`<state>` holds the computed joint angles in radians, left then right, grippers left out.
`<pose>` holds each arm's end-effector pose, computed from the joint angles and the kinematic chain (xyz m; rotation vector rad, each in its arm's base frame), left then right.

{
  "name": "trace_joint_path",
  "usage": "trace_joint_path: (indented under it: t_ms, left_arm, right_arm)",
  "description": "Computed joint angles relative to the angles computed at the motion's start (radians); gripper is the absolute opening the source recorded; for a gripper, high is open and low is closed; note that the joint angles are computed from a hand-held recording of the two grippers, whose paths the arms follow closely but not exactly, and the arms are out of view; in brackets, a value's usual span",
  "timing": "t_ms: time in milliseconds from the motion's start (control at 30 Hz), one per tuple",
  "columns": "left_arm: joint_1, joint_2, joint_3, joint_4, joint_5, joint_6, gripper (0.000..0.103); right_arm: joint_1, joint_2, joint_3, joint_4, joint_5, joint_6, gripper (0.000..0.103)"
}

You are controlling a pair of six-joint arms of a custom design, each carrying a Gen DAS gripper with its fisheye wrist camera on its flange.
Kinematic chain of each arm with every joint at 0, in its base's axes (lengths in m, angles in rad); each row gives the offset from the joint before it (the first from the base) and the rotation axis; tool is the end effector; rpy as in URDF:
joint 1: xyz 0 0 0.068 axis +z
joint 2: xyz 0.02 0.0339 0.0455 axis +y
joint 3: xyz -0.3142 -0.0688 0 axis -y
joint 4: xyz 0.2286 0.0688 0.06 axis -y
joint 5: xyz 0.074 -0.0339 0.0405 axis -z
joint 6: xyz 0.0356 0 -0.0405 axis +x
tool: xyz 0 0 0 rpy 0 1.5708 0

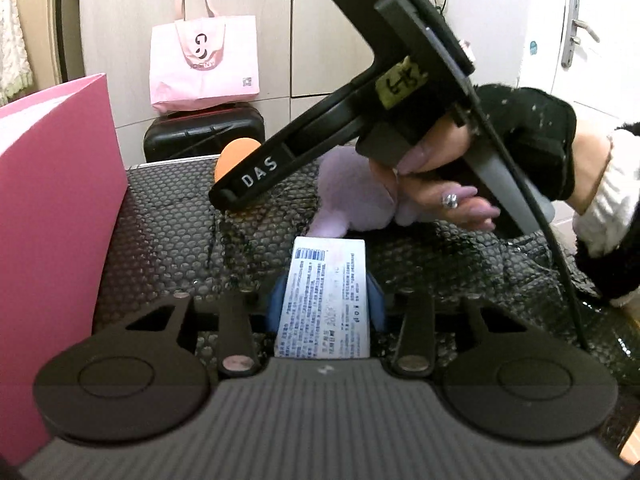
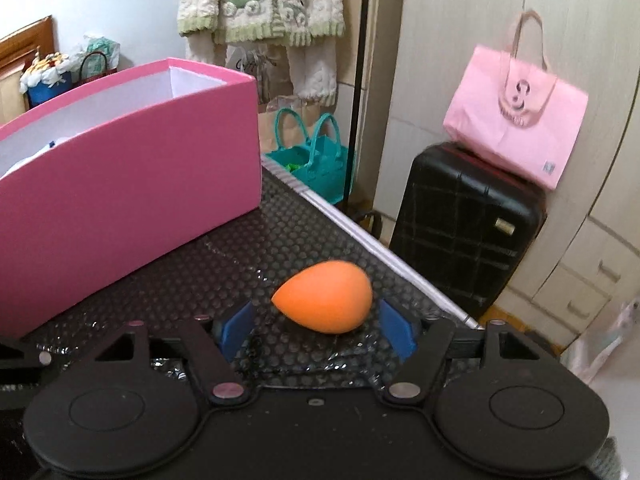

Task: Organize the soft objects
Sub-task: 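Grasp the small white wipes packet with the left gripper while the right grasps the orange sponge, then carry the wipes packet and orange sponge with both grippers over the pink box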

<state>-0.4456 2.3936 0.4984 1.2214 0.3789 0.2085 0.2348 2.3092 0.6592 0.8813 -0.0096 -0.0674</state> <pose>0.2813 -0.1489 0.0246 0.9136 2.0511 -0.5530 0.3423 0.0822 0.0370 -0.3571 2.3140 0.0942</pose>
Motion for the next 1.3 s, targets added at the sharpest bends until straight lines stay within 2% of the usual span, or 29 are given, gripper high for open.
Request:
trace_joint_path:
  t_ms: [100, 167, 367, 533, 767, 1000, 1300]
  left_arm:
    - [-0.003, -0.002, -0.014, 0.009, -0.005, 0.038, 0.039]
    - [-0.005, -0.003, -0.027, 0.021, -0.010, 0.042, 0.039]
    - [0.002, -0.002, -0.054, 0.049, -0.023, 0.026, 0.039]
    - [-0.006, 0.007, -0.099, 0.117, -0.048, 0.040, 0.039]
    - [0.007, -0.016, -0.148, 0.145, -0.022, 0.022, 0.039]
    - [0.044, -0.029, -0.225, 0.232, -0.003, 0.000, 0.039]
    - [0.134, -0.111, -0.304, 0.167, 0.087, 0.044, 0.039]
  right_arm:
    - [0.002, 0.008, -0.014, 0.050, 0.010, -0.001, 0.060]
    - [0.007, 0.004, -0.005, 0.032, 0.025, -0.009, 0.057]
    - [0.024, 0.023, 0.028, 0.016, 0.042, -0.041, 0.057]
    - [0.028, 0.016, 0.001, 0.047, 0.041, -0.028, 0.049]
    - [0.034, -0.077, -0.120, 0.082, 0.027, 0.059, 0.049]
    - [0.094, -0.160, -0.273, 0.157, 0.055, 0.130, 0.050]
    - [0.200, -0.229, -0.457, 0.260, 0.158, 0.267, 0.050]
